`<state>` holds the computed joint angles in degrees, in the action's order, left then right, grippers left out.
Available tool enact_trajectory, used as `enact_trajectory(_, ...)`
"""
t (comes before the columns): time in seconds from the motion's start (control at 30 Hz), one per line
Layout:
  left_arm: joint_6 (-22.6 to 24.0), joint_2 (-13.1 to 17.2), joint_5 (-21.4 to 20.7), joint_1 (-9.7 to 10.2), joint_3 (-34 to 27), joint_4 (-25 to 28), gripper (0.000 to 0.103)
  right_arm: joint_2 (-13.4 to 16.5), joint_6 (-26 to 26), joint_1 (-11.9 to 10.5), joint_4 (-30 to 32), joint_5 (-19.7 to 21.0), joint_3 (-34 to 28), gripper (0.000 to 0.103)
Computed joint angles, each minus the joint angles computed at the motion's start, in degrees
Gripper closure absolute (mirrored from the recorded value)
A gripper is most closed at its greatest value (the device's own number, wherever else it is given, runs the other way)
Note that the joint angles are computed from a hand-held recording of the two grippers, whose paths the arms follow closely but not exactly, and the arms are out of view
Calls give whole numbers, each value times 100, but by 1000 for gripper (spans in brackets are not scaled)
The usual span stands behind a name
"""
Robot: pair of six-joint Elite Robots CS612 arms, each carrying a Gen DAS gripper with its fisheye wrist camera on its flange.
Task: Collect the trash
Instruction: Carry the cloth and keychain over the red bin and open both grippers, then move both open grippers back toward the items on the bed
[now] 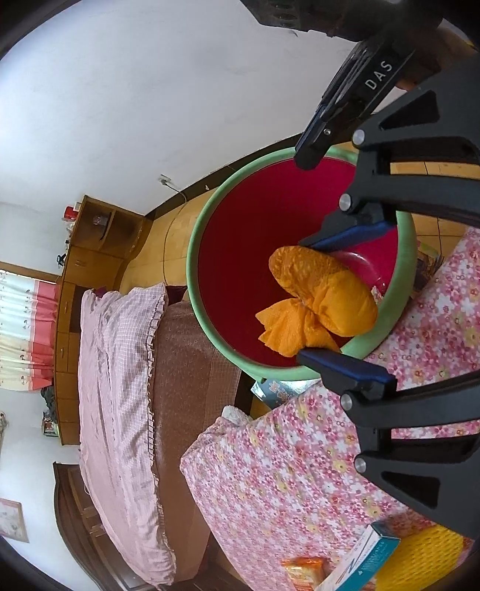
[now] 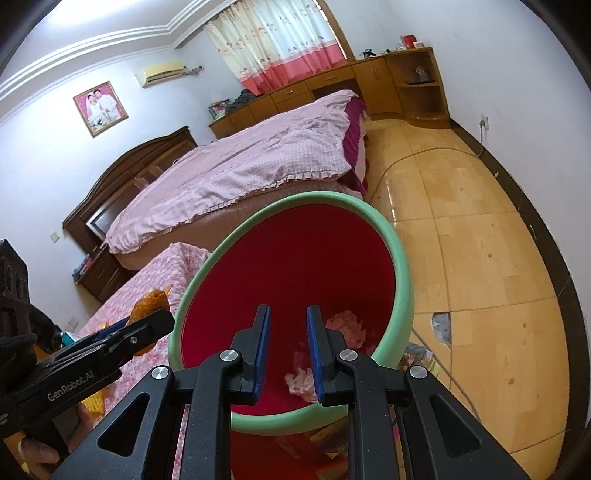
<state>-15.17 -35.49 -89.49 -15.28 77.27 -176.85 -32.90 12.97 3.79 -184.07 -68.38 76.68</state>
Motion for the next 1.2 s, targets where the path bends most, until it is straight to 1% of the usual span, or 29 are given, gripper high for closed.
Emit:
enact_trajectory(0.17, 86, -6, 29, -34, -6, 28, 46, 0, 39, -19, -3, 65, 16, 82)
enact_trajectory(0.2, 99, -2, 59, -36, -15, 39, 42, -9, 62, -21, -13, 71, 29, 82)
enact_trajectory(0.27, 65, -9, 187, -55, -17, 72, 39, -29, 95, -28, -57, 75, 69, 82)
enact_trajectory(0.43, -104, -45, 115, -25, 23, 89, 39, -81, 77, -44, -167, 69, 159, 82)
enact_trajectory(0.7, -276, -239, 204, -13, 350, -119, 39, -186, -12, -19, -218, 68, 297, 79)
enact_trajectory(0.87, -431, -385, 308, 17, 604, -212, 39, -251, -65, 12, -260, 118, 401, 65)
enact_trajectory(0.97, -511, -464, 389, 39, 738, -285, 39, -278, -85, 30, -292, 134, 445, 60)
enact_trajectory(1.03, -550, -516, 459, 50, 827, -337, 39, -294, -100, 42, -306, 169, 472, 57)
enact_trajectory(1.2, -694, -641, 642, 77, 1051, -483, 39, -330, -99, 84, -340, 171, 525, 57)
